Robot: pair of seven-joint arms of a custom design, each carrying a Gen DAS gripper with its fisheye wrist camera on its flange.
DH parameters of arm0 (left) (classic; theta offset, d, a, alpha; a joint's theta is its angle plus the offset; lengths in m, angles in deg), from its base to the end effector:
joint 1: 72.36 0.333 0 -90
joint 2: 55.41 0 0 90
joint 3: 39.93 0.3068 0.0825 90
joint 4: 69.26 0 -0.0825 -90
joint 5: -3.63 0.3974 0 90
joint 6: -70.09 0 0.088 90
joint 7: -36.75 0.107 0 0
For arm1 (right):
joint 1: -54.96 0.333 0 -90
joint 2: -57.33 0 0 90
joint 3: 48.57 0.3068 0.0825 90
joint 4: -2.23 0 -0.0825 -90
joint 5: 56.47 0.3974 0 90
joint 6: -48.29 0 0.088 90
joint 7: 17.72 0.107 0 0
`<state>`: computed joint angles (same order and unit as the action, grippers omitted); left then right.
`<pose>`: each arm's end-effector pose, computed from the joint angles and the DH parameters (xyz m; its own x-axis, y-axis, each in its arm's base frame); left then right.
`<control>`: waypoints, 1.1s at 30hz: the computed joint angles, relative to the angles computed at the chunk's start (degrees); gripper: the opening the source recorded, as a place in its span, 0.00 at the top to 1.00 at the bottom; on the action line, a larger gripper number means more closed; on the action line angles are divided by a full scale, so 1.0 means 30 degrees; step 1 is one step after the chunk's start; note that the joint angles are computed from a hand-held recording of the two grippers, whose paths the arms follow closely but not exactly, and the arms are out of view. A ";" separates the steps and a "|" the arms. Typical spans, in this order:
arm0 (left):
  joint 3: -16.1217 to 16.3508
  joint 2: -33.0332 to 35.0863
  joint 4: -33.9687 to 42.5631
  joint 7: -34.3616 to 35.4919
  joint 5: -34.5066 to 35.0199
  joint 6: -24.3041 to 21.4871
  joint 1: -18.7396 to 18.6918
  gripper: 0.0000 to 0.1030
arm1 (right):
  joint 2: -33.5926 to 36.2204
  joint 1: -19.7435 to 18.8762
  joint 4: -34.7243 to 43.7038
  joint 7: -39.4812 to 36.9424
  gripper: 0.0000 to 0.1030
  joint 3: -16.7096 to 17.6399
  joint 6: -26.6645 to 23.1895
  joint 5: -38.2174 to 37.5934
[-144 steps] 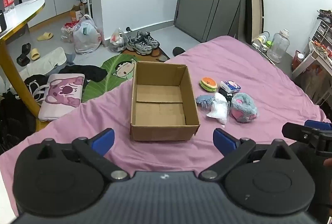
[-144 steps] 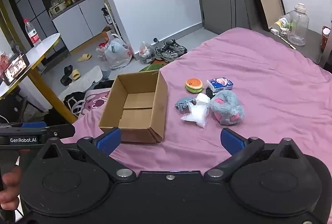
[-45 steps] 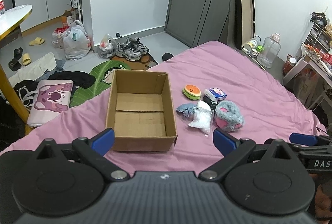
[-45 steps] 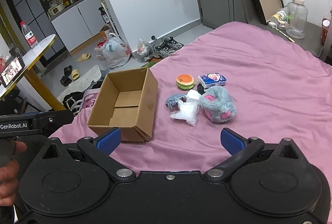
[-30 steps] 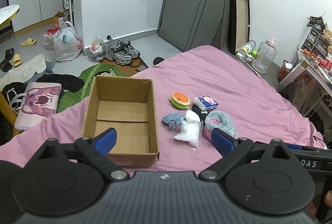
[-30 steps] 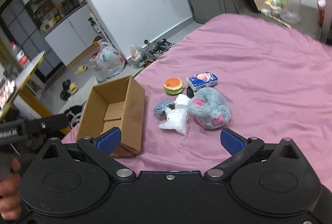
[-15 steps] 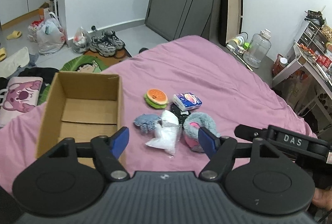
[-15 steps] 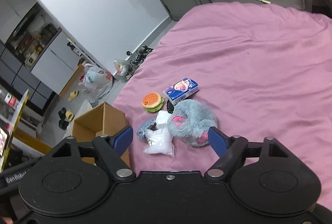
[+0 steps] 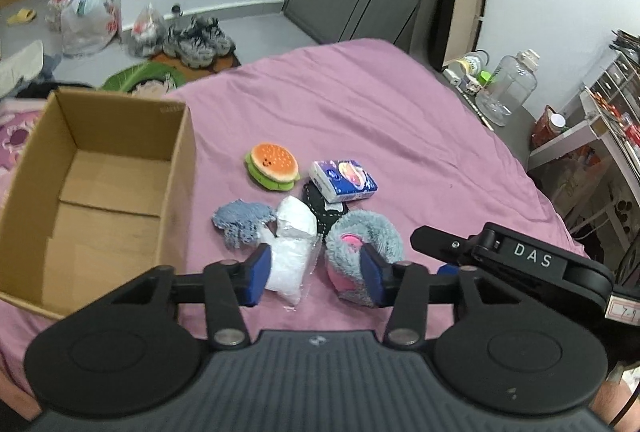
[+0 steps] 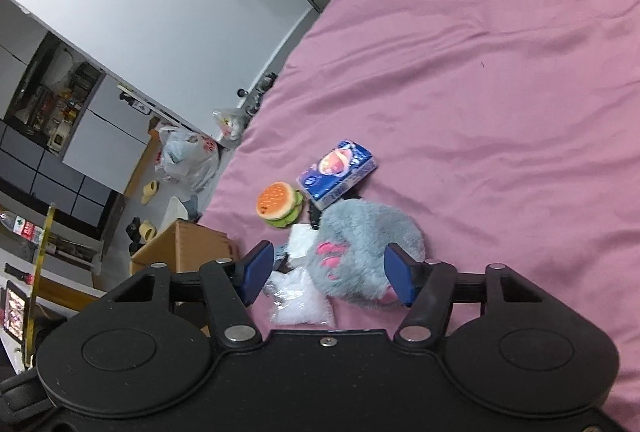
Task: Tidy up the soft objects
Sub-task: 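Reach the right tool to the grey fluffy plush and close on it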
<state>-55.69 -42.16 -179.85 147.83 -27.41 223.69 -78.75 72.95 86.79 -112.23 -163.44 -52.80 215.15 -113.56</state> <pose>0.6143 -0.2225 0.4114 -0.3705 -0.8724 0.3189 -0.8398 0.1679 -0.5162 0.5384 0.3421 0.3585 -0.4680 -0.6767 -0.5684 -0.5584 0.7250 -0.4033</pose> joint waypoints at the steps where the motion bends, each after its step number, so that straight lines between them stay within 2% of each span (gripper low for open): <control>1: 0.0083 0.0210 0.0183 -0.0417 0.0257 -0.0142 -0.0119 0.59 | 0.0126 -0.0159 0.0030 -0.0282 0.44 0.0071 0.0119 0.0282; 5: 0.0009 0.1151 0.0911 -0.1588 0.0623 -0.0411 -0.0317 0.61 | 0.0751 -0.0637 0.0040 -0.1881 0.49 0.0060 0.0886 0.1927; 9: -0.0116 0.2041 0.1613 -0.2626 0.1173 -0.0465 -0.0459 0.61 | 0.1341 -0.0372 -0.0115 -0.2693 0.49 -0.0672 0.2540 0.2976; 13: -0.0112 0.3132 0.2443 -0.3938 0.2090 -0.0424 -0.0718 0.61 | 0.1785 -0.0334 -0.0357 -0.3845 0.49 -0.0944 0.3469 0.4746; 18: -0.0583 0.4320 0.3426 -0.4873 0.1876 -0.0870 -0.0399 0.61 | 0.2167 -0.0225 -0.0509 -0.5199 0.49 -0.1149 0.4208 0.6344; 21: -0.0408 0.4900 0.3970 -0.5867 0.2414 -0.1083 -0.0640 0.64 | 0.2422 -0.0058 -0.0534 -0.5838 0.50 -0.1359 0.4555 0.7150; 23: -0.0385 0.5183 0.4197 -0.6286 0.2793 -0.1062 -0.0743 0.66 | 0.2483 0.0075 -0.0705 -0.6095 0.56 -0.1523 0.4784 0.7736; 28: -0.1004 0.5595 0.4332 -0.6279 0.2531 -0.0625 -0.0355 0.69 | 0.2655 0.1265 -0.0943 -0.6471 0.62 -0.2779 0.5415 0.8730; 30: -0.1053 0.5839 0.4554 -0.6471 0.2503 -0.0691 -0.0388 0.76 | 0.2644 0.1524 -0.1029 -0.6813 0.63 -0.2978 0.5508 0.9163; 33: -0.1191 0.5855 0.4324 -0.6597 0.2340 -0.0065 -0.0415 0.84 | 0.2493 0.2560 -0.1210 -0.7143 0.69 -0.3857 0.5503 0.9629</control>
<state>-59.26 -24.60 -166.88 128.04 -20.39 223.49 -80.00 80.43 94.47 -115.86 -184.86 -64.37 231.66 -84.67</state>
